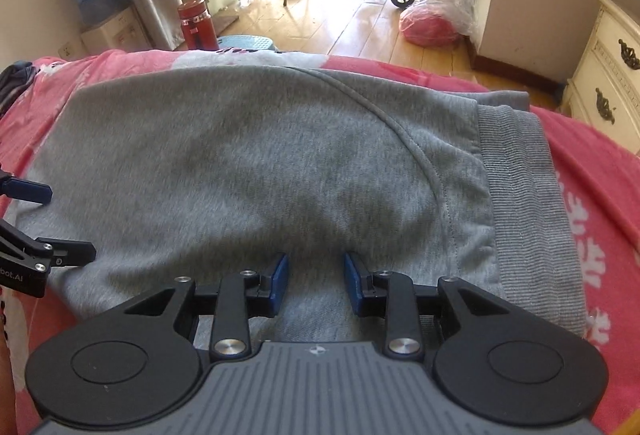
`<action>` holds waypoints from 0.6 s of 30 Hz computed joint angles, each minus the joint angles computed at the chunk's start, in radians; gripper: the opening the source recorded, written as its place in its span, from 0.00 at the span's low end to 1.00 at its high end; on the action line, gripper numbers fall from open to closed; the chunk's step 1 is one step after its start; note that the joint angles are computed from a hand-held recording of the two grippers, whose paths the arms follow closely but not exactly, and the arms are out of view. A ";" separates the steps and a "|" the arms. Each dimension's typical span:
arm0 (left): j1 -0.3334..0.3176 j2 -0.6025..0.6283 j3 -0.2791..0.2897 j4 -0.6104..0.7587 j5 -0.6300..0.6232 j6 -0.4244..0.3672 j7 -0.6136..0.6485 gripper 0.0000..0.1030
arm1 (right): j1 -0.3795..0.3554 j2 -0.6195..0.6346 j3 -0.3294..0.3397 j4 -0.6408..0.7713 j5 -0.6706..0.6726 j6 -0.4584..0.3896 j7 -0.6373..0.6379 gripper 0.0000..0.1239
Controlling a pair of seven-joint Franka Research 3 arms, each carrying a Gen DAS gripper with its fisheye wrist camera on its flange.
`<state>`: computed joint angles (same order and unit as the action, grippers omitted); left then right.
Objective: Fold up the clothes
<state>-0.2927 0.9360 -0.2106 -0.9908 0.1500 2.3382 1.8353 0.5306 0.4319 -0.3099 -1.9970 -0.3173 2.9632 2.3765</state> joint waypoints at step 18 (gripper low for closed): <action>-0.017 -0.011 0.020 -0.029 0.044 0.022 -0.077 1.00 | 0.022 0.001 -0.019 -0.004 -0.034 -0.001 0.020 0.32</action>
